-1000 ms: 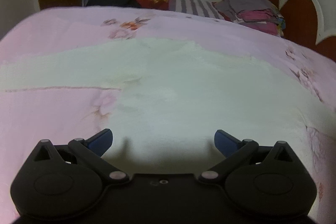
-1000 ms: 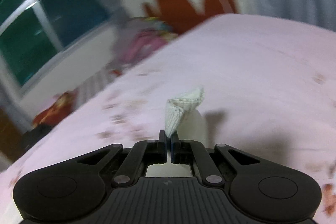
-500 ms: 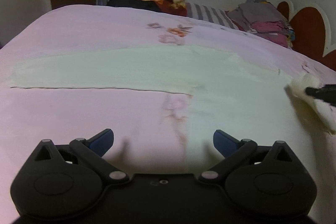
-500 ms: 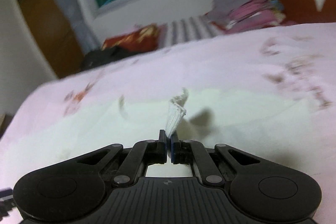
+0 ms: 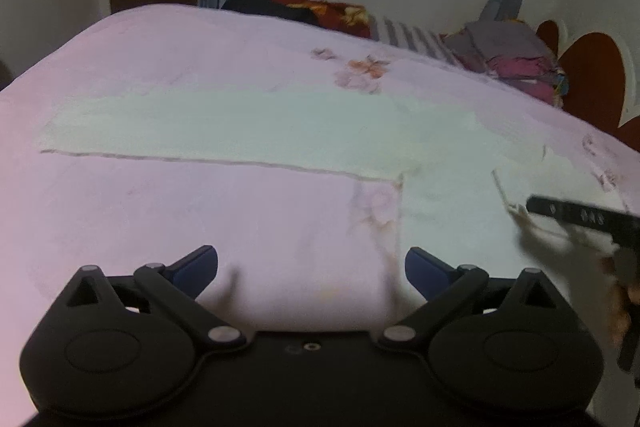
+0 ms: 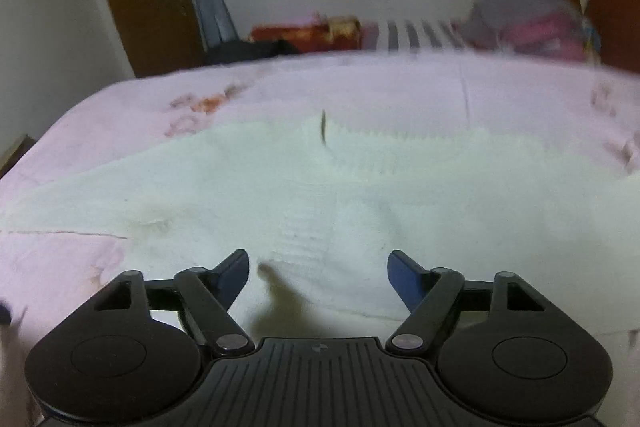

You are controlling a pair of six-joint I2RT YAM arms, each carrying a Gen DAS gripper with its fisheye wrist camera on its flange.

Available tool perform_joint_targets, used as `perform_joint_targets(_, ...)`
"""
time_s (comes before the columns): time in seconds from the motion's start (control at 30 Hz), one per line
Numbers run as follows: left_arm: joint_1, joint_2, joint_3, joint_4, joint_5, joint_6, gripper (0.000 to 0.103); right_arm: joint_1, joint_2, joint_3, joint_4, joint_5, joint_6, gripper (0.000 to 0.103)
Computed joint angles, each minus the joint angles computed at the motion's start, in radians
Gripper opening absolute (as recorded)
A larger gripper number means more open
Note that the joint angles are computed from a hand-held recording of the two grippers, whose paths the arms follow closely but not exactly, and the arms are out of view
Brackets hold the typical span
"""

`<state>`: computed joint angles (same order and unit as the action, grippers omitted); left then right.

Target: Fold small clothes

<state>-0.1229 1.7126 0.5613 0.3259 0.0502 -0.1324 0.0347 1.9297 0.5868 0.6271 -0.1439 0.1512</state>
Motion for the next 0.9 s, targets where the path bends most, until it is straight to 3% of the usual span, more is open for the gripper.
perform_joint_targets(0.03,-0.020,0.013,0.012,0.013,0.013,-0.010,0.100,-0.014,-0.025,-0.022,-0.006,-0.013,-0.004,0.074)
perform_joint_targets(0.1,-0.057,0.053,0.067,-0.008,0.073,-0.024,0.095,-0.069,-0.081,-0.080,-0.005,-0.073,0.003,0.056)
perform_joint_targets(0.13,-0.073,0.082,0.107,-0.030,0.115,-0.022,0.080,-0.101,-0.100,-0.095,-0.025,-0.092,0.004,0.044)
perform_joint_targets(0.17,-0.098,0.107,0.136,-0.037,0.135,-0.028,0.061,-0.129,-0.124,-0.106,-0.056,-0.100,0.004,0.039)
perform_joint_targets(0.2,-0.132,0.145,0.181,-0.052,0.137,-0.044,0.056,-0.164,-0.141,-0.120,-0.077,-0.111,0.002,0.038)
perform_joint_targets(0.3,-0.206,0.240,0.290,-0.059,0.153,-0.088,0.062,-0.276,-0.190,-0.168,-0.110,-0.139,-0.015,0.037)
perform_joint_targets(0.4,-0.274,0.329,0.407,-0.078,0.163,-0.119,0.060,-0.407,-0.241,-0.201,-0.163,-0.179,-0.062,0.037)
perform_joint_targets(0.63,-0.324,0.550,0.669,-0.176,0.222,-0.228,0.031,-0.583,-0.205,-0.180,-0.209,-0.275,-0.097,0.037)
perform_joint_targets(0.83,-0.322,0.623,0.730,-0.125,0.234,-0.245,0.004,-0.615,-0.171,-0.166,-0.185,-0.298,-0.068,0.036)
perform_joint_targets(0.9,-0.308,0.617,0.720,-0.096,0.252,-0.238,0.004,-0.614,-0.158,-0.160,-0.167,-0.290,-0.045,0.036)
